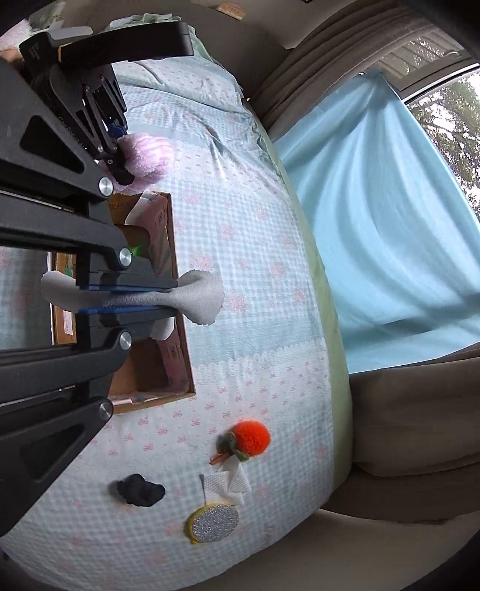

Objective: Organize soft objects
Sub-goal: 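Lift and carry the hair tie and grey cloth over the box, then open both tools to release the hair tie and cloth into the box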

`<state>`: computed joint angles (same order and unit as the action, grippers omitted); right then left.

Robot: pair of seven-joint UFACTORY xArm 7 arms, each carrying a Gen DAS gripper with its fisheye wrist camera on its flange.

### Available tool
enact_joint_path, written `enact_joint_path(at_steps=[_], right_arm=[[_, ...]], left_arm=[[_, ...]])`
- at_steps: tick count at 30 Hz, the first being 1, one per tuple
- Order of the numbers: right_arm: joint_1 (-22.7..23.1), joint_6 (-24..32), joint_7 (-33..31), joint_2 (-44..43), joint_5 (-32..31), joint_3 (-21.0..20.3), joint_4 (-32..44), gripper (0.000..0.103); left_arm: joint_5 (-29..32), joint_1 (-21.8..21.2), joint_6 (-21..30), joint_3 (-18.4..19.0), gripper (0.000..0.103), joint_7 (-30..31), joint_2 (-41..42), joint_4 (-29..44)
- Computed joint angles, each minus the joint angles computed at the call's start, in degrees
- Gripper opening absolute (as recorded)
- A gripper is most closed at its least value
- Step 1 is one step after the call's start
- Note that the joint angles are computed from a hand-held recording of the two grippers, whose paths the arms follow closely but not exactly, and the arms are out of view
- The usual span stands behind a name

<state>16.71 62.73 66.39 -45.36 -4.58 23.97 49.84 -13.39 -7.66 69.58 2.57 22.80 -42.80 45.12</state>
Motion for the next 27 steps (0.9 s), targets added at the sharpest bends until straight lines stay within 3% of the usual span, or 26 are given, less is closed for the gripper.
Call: enact_joint_path(at_steps=[9,17,18,19,20,21,22,23,24,27], right_arm=[[2.57,-6.06,-0.07,5.45,2.37,-2.33,-6.31,0.005],[4.64,-7.15,-4.73,8.09,4.85,-6.84,-10.75,0.006],[4.86,-7.42,-5.68,8.83,5.42,-7.39,-11.04,0.006],[5.21,-7.55,-6.93,9.68,6.22,-8.13,-11.33,0.006],[5.70,-7.87,-8.50,10.57,7.45,-9.15,-11.65,0.006],[6.25,-8.63,-9.96,10.98,9.00,-10.17,-12.41,0.011],[6.54,-9.25,-10.91,11.06,10.28,-10.80,-13.15,0.019],[6.60,-9.73,-11.49,10.83,11.08,-11.06,-13.91,0.057],[6.57,-9.87,-11.80,10.87,11.67,-11.11,-14.15,0.103],[6.77,-11.05,-12.50,10.07,13.33,-11.18,-15.61,0.103]], left_arm=[[-0.04,-0.54,-3.08,-1.25,0.019,1.48,6.27,-3.70],[1.33,-3.24,-5.46,-3.68,0.022,4.80,11.27,-5.27],[1.55,-3.56,-5.36,-3.87,0.038,5.39,11.89,-5.45],[1.46,-3.80,-4.85,-3.79,0.064,5.94,12.57,-5.50],[1.30,-3.92,-4.90,-3.79,0.079,6.28,12.68,-5.85],[0.99,-4.08,-5.31,-3.73,0.101,6.77,12.30,-6.38],[0.75,-4.28,-5.62,-3.65,0.103,7.44,11.75,-6.89],[1.07,-4.40,-5.58,-3.88,0.103,7.83,11.45,-7.07],[1.97,-4.36,-5.63,-4.45,0.103,7.82,11.34,-7.24],[3.10,-4.44,-5.26,-4.89,0.103,7.77,10.95,-8.01]])
